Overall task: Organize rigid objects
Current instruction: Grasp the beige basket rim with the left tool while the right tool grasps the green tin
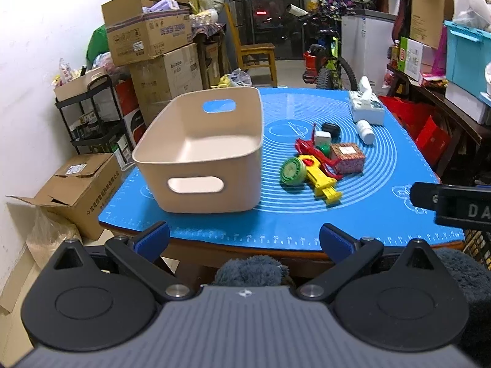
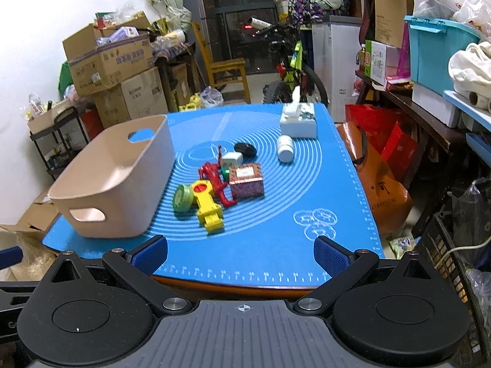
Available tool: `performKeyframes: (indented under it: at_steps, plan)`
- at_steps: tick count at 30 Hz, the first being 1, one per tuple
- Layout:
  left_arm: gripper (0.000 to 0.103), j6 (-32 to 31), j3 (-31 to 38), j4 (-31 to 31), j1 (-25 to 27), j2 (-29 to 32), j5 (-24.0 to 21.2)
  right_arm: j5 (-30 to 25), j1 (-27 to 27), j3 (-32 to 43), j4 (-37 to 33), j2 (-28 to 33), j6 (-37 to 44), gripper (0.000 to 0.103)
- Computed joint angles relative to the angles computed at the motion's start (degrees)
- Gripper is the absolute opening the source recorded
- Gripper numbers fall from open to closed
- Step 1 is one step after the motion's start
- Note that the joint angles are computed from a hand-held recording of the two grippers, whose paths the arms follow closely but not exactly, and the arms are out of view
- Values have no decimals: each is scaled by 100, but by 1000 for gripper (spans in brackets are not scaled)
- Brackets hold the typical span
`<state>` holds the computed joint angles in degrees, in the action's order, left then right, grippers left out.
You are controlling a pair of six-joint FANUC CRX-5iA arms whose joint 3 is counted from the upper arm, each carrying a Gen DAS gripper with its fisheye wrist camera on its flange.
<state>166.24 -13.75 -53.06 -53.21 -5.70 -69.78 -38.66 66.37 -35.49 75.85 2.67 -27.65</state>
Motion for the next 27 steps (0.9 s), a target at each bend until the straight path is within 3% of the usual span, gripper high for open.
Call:
performKeyframes:
  at_steps: [5, 8, 14, 19, 27]
  plan:
    - [103, -191, 100, -134, 141, -133, -258, 119, -134, 128, 176, 22, 163, 101]
    - [103, -475, 165, -64, 496, -300, -230, 278, -276, 338, 116, 134, 342, 100]
    - [103, -838, 209, 273, 1451, -546, 223, 678, -605, 932, -221, 573, 904, 100]
    - [103, -1258, 305, 350, 2107, -427, 457, 839, -766, 1718, -1145, 1177, 2006, 101]
    - [102, -2334, 112, 1271, 3574, -272, 1557, 757, -942, 3144, -2451, 2292, 3770, 98]
